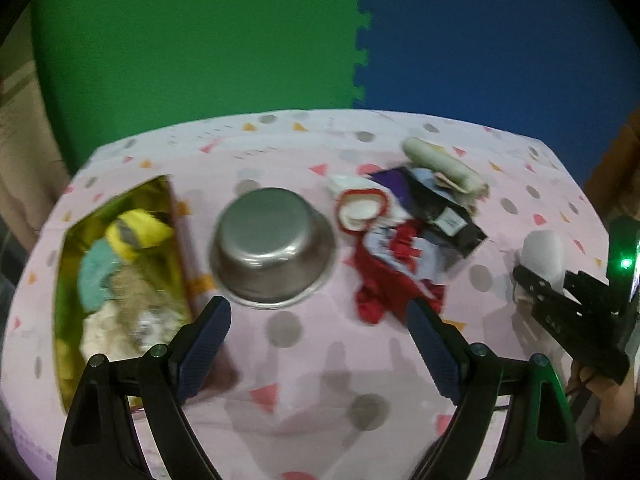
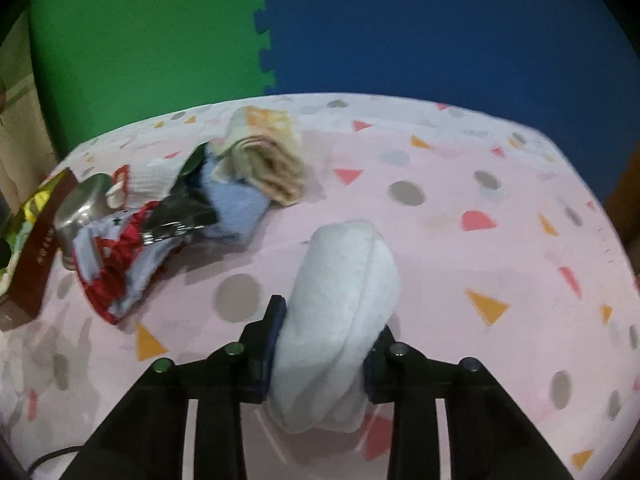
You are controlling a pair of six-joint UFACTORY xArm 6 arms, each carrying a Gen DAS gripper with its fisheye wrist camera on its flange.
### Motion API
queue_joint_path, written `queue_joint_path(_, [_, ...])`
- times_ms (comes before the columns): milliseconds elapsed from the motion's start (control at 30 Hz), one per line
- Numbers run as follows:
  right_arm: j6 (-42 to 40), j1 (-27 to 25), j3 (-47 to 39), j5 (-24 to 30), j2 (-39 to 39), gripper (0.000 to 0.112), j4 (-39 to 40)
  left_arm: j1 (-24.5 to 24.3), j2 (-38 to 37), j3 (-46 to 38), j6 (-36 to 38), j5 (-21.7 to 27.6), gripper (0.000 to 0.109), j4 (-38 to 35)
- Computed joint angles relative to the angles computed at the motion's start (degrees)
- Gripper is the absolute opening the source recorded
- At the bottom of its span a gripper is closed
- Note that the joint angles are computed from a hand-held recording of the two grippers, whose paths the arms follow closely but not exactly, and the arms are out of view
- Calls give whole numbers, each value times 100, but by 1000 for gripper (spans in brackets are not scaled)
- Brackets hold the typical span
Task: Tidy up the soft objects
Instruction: 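Grasp the blue sock with red ruffle trim with the left gripper, then carry the red-trimmed sock into the gold tray and open the left gripper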
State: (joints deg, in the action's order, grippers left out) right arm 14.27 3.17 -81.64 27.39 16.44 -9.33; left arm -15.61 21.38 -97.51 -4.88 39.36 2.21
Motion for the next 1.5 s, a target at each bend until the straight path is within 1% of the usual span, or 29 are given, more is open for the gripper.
queue_joint_path(67, [188, -105, 46, -23, -22, 32, -301, -43, 105, -130, 94, 44, 87, -158])
queue_joint_path(100, [169, -171, 74, -31, -23, 32, -304, -59, 182, -238, 115, 110, 87, -199])
queue_joint_path(200, [-384, -308, 179, -182, -24, 32, 620, -98, 469, -632, 198, 319, 87, -433])
queue_joint_path(233, [-450, -314, 184, -198, -22, 32, 713, -108, 550, -743, 168, 377, 87, -434])
queue_joint_path(367, [-342, -267, 190, -182, -32, 32, 432, -160, 940, -1249, 168, 599, 87, -515])
queue_joint_path(467, [-472, -281, 226, -200, -53, 33, 593, -218, 1210, -1543, 205, 653, 87, -471])
queue_joint_path(533, [-538, -288, 224, -208, -45, 33, 685, -241, 1369, -1728, 263, 756, 85, -509])
queue_joint_path(600, [-558, -290, 218, -211, -36, 34, 709, -249, 1516, -1922, 279, 911, 79, -562])
queue_joint_path(633, [-558, -289, 216, -208, -37, 34, 705, -244, 1615, -2056, 344, 1028, 78, -685])
queue_joint_path(733, [-588, -291, 215, -211, -35, 34, 751, -230, 1790, -2257, 413, 1122, 72, -897])
queue_joint_path(800, [-641, -299, 208, -216, -24, 34, 824, -211, 1872, -2365, 501, 1201, 58, -1122])
queue_joint_path(833, [-659, -300, 206, -218, -21, 34, 849, -205, 1930, -2456, 561, 1284, 56, -1234])
queue_joint_path(900, [-687, -304, 213, -226, -23, 34, 896, -227, 1946, -2462, 558, 1259, 39, -1199])
queue_joint_path(933, [-687, -303, 215, -228, -23, 34, 905, -239, 1933, -2435, 594, 1221, 36, -1153])
queue_joint_path(967, [-696, -304, 216, -231, -22, 34, 919, -256, 1904, -2388, 570, 1163, 27, -1004])
queue_joint_path(1000, [-697, -303, 217, -233, -22, 34, 929, -261, 1905, -2391, 547, 1153, 14, -919])
queue_joint_path(1067, [-718, -304, 218, -235, -20, 34, 968, -235, 1936, -2469, 601, 1282, 11, -868])
queue_joint_path(1167, [-743, -309, 226, -242, -24, 34, 1002, -164, 1845, -2368, 713, 1302, 9, -1144])
queue_joint_path(1500, [-744, -307, 222, -242, -20, 34, 1015, -164, 1137, -1533, 1053, 923, 7, -1192])
